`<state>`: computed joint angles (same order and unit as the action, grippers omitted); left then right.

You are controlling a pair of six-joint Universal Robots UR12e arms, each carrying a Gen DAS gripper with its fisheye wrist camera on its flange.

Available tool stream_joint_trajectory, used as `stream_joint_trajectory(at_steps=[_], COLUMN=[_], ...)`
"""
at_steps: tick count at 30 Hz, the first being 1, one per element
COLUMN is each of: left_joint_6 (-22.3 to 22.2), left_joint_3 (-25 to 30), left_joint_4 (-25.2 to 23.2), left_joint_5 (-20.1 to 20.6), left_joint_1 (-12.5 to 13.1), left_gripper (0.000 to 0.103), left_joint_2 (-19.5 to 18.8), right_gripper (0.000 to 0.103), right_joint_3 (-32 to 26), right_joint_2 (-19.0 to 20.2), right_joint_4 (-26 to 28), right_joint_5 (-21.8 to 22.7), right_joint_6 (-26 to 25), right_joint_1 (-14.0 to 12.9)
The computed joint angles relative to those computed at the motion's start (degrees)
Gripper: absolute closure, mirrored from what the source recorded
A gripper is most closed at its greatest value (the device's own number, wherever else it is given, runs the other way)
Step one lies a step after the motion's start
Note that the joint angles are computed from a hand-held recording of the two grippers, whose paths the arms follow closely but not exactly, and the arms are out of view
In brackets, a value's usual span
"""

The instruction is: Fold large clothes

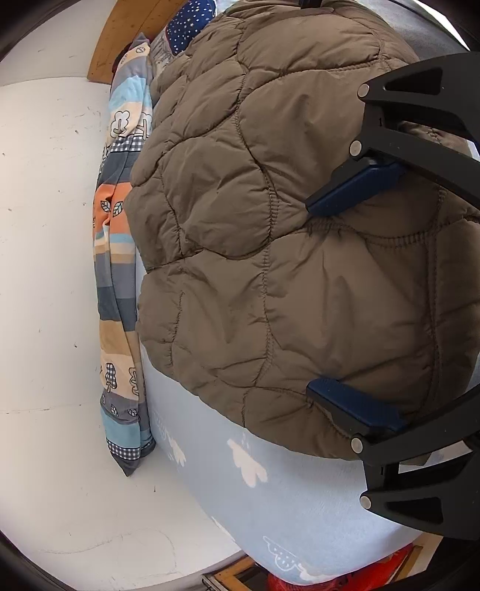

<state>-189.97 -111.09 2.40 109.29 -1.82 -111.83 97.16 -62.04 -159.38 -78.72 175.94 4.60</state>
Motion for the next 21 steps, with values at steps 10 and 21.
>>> stream_joint_trajectory(at_steps=[10,21], left_joint_6=[-0.8,0.4], left_joint_3=[0.3,4.3], left_joint_4=[-1.7,-1.4], left_joint_5=[-0.7,-6.8], left_joint_1=[0.2,1.5], left_gripper=[0.013,0.013], left_joint_2=[0.3,1.4], right_gripper=[0.058,0.027], right_joint_3=[-0.3,0.7], right_joint_2=[0.2,-1.4], right_joint_4=[0.8,-12.2], right_joint_5=[-1.3,0.5], right_joint_6=[-0.7,-0.2], right_joint_1=[0.4,0.7])
